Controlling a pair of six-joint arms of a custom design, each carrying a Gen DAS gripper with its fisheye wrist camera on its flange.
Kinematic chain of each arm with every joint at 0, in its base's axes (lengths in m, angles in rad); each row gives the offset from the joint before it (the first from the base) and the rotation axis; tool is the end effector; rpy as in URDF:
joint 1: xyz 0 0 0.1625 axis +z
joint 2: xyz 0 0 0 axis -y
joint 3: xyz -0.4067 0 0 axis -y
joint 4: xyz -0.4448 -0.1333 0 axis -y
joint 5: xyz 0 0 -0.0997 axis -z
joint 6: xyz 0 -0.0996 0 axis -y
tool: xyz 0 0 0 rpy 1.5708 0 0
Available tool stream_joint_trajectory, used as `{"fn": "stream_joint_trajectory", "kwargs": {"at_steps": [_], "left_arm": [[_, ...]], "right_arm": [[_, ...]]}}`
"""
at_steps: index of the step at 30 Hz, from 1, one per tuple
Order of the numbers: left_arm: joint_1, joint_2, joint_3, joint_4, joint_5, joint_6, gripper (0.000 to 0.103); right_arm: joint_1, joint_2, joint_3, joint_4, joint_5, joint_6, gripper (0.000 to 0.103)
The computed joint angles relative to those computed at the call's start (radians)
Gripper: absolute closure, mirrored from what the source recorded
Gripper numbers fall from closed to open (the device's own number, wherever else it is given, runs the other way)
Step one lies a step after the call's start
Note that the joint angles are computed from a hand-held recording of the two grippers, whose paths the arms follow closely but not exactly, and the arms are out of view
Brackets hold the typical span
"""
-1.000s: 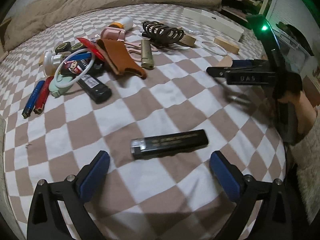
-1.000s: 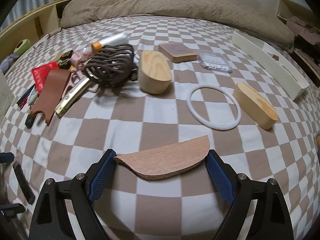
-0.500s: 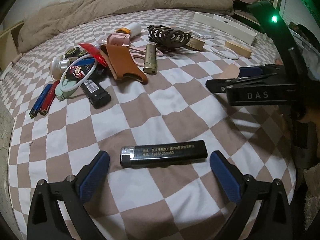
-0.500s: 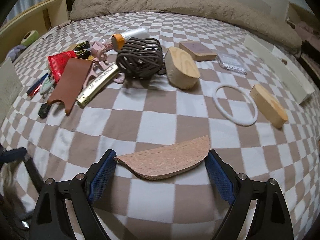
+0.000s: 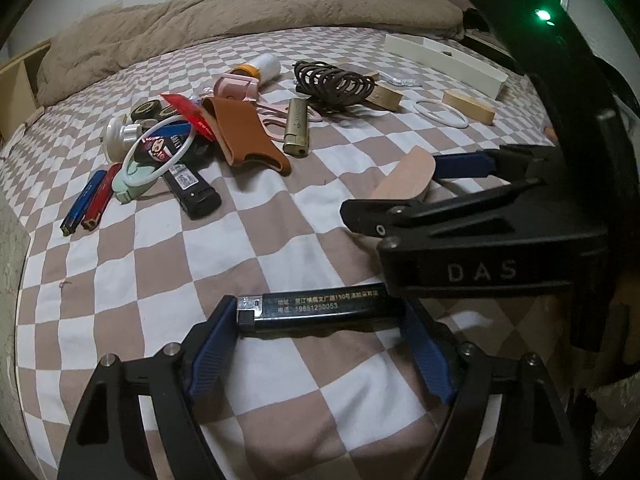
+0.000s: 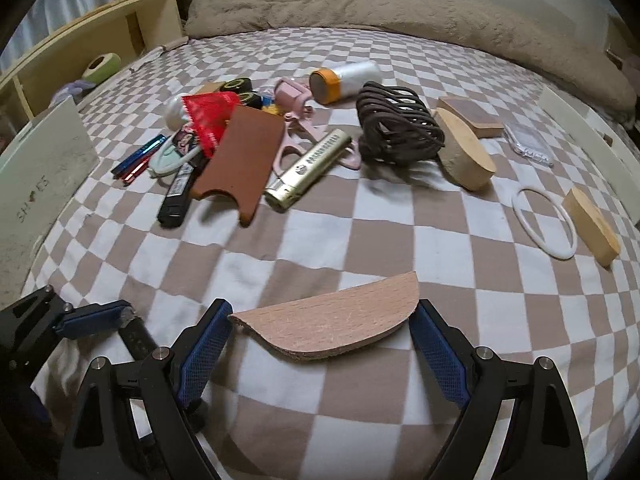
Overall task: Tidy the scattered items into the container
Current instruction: 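Regrip the black lighter crosswise with the left tool while the right tool lifts the wooden piece, then carry the black lighter and curved wooden piece with both tools toward the white box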
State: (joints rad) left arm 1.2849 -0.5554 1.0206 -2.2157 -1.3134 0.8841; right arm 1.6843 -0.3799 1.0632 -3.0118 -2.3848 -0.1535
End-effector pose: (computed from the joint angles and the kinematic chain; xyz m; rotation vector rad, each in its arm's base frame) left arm -0.0899 -0.8683 0.1005 1.5408 2.3863 -0.1362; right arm 0.1559 -0.8297 0.0513 -0.0808 -2.2148 0.8505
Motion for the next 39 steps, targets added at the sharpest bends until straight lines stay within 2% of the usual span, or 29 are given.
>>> {"fn": "stream_joint_trajectory", "kwargs": {"at_steps": [11,27,39], "left_arm": [[0.005,-0.002,-0.036,0.021,-0.028,-0.062,0.022],[0.015,0.004,-0.125,0.019,-0.115,-0.127,0.022],[0.021,-0.024,-0.118,-0.100,-0.148,-0.085,0.022]], "right_arm": [[0.019,-0.026,0.050,-0.125,0.015,-0.012,0.013],[0.038,-0.051,0.109,-0.267,0.038,-0.011,0.012],[0.060,-0.048,0.127,-0.367,0.039,-0.053,0.012]]}}
